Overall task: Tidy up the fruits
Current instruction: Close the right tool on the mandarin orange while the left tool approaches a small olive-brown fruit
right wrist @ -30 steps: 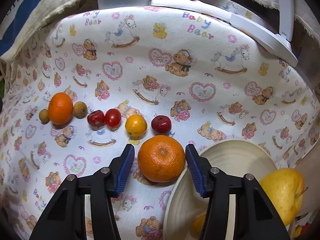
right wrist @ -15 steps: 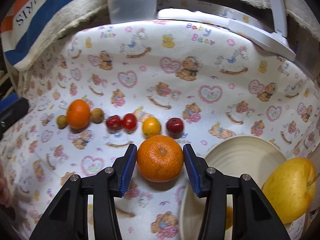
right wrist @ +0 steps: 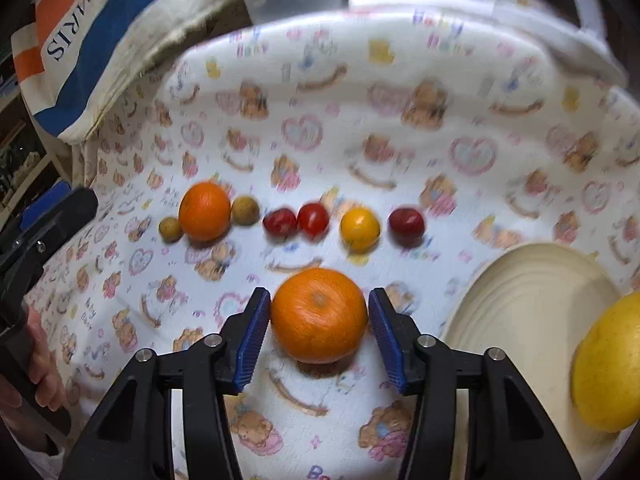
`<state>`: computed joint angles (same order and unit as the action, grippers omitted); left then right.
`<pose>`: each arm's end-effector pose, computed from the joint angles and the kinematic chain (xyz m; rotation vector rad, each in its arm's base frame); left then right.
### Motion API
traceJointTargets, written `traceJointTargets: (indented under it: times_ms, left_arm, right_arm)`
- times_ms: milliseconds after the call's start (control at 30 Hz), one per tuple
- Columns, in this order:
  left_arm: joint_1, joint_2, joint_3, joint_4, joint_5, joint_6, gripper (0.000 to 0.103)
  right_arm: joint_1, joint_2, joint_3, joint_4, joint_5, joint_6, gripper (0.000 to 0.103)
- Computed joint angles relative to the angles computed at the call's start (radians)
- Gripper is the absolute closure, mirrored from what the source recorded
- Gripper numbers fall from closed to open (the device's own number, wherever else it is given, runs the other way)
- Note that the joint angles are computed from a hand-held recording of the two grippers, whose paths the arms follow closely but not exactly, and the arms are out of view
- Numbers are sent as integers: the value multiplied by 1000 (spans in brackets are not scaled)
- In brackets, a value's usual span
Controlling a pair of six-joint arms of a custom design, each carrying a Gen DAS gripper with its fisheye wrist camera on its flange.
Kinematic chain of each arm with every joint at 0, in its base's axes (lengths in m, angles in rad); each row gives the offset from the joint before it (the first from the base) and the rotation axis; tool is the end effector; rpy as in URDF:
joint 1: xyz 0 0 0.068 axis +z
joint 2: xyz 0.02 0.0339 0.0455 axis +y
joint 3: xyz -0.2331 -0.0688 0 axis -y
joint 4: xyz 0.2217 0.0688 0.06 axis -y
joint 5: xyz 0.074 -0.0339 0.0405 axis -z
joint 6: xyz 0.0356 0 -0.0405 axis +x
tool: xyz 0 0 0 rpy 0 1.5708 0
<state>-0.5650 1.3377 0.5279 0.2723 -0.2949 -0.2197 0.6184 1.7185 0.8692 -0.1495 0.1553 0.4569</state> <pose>0.2212 -0.1280 0.1658 0.1844 2.0789 -0.1663 0.2516 0.1723 0.1254 -0.1484 2.5614 0.2149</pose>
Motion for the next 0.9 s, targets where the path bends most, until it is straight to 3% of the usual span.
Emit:
traceJointTargets:
  times_ms: [200, 367, 533, 600, 667, 733, 800, 867, 900]
  left_arm:
    - [-9, 26, 8, 7, -15, 11, 0]
    - [56, 23, 7, -4, 110, -47, 0]
    - [81, 44, 10, 6, 115, -36, 1]
    - [91, 76, 27, 2, 123, -22, 8]
    - [102, 112, 45, 1, 128, -16, 24]
    - [120, 148, 61, 11, 155, -27, 32]
    - [153, 185, 82, 14, 237, -48, 39]
    - [181, 228, 114, -6, 311, -70, 56]
    - [194, 250, 129, -15, 348, -77, 59]
  right_arm:
    - [41, 14, -3, 22, 74, 6, 52]
    - [51, 4, -32, 70, 110, 47, 52]
    - [47, -33, -74, 115, 139, 64, 52]
    - [40, -37, -79, 120, 125, 58, 52]
    - [39, -17, -56, 97, 120, 56, 52]
    - [41, -9, -48, 93, 118, 55, 52]
    - [46, -6, -46, 92, 120, 55, 52]
    - [49, -6, -45, 87, 123, 52, 52]
    - [52, -3, -42, 84, 124, 51, 52]
